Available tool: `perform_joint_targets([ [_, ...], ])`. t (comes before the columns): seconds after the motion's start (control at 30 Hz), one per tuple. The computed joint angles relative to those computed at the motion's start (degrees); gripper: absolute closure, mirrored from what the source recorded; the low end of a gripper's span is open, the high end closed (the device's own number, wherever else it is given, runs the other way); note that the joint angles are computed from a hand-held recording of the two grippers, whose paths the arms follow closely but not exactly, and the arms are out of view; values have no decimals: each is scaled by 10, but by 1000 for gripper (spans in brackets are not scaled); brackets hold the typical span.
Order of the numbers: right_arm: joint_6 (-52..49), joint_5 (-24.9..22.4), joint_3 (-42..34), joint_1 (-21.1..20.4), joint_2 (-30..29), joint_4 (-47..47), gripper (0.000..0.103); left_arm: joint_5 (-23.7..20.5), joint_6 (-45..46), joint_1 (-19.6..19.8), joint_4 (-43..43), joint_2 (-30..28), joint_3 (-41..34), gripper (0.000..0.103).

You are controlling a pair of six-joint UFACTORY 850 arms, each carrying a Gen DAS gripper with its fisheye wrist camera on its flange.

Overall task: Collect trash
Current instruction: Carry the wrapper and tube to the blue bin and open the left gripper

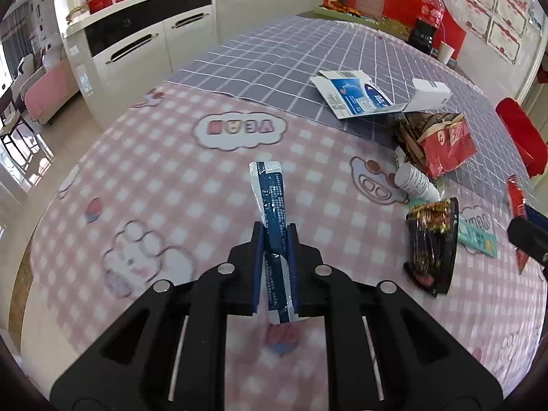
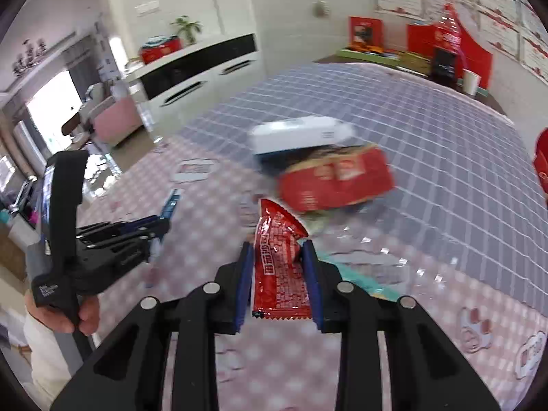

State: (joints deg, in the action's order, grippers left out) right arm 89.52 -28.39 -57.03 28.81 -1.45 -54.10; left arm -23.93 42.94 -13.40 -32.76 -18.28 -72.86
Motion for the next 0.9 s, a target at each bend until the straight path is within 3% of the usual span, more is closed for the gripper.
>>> perform_joint_targets([
  [0.3,-10,30,-70,61,-65,-10,74,27,83,57,-80,62,68,90],
  [0.67,-199,50,-215,126,-189,122,74,39,171,160,-150,119,134,90],
  [0.9,-375,40,-309,158,-267,253,74,45,104,237,-89,107,153,90],
])
